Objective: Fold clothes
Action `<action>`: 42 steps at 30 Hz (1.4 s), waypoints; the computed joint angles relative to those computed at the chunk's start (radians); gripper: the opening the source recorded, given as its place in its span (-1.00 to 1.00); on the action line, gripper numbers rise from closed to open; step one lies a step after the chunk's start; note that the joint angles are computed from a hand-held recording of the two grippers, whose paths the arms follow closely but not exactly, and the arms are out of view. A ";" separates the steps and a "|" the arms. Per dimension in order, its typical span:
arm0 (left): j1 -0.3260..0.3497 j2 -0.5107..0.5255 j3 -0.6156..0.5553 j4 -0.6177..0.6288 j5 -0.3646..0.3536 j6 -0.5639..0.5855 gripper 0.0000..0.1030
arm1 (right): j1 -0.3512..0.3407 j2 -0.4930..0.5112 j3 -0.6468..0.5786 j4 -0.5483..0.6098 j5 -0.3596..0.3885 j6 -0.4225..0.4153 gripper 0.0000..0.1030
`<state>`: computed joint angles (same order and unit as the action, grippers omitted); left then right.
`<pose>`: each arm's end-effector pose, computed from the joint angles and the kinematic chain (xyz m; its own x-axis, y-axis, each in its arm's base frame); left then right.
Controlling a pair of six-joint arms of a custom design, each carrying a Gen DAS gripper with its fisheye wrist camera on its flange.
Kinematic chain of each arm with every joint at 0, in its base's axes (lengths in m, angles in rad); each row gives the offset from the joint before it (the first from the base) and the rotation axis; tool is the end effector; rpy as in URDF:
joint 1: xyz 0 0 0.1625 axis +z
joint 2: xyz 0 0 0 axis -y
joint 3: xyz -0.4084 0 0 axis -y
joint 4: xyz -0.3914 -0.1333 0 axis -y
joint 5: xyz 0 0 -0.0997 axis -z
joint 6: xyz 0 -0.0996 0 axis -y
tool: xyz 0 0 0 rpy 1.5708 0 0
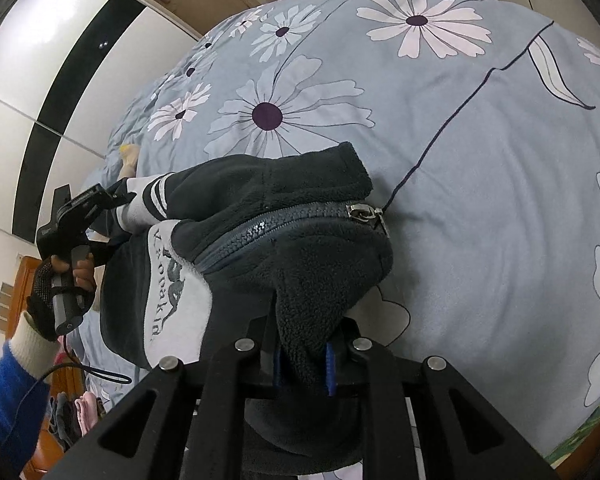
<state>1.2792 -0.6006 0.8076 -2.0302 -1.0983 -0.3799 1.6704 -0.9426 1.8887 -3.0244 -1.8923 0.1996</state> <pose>-0.0700 -0.8546 0.2519 -0.9256 -0.2073 -0.3167 -0.0698 0.9159 -0.3954 0.1612 -0.5889 0.1413 -0.9575 0.2297 0.1743 0.1050 0.8408 -0.5311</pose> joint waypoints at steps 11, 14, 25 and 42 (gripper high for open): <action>-0.037 -0.189 0.249 -0.242 -0.075 0.053 -0.70 | 0.088 -0.001 -0.039 0.002 -0.099 -0.020 -0.72; -0.063 -0.270 0.316 -0.324 -0.065 0.101 -0.71 | 0.126 -0.001 -0.074 0.009 -0.117 -0.052 -0.73; -0.187 -0.625 0.506 -0.568 0.090 0.342 -0.71 | 0.335 0.122 -0.387 0.064 -0.224 -0.304 -0.74; -0.458 -1.143 0.828 -0.758 0.380 0.692 -0.71 | 0.581 0.222 -0.640 0.117 -0.189 -0.687 -0.74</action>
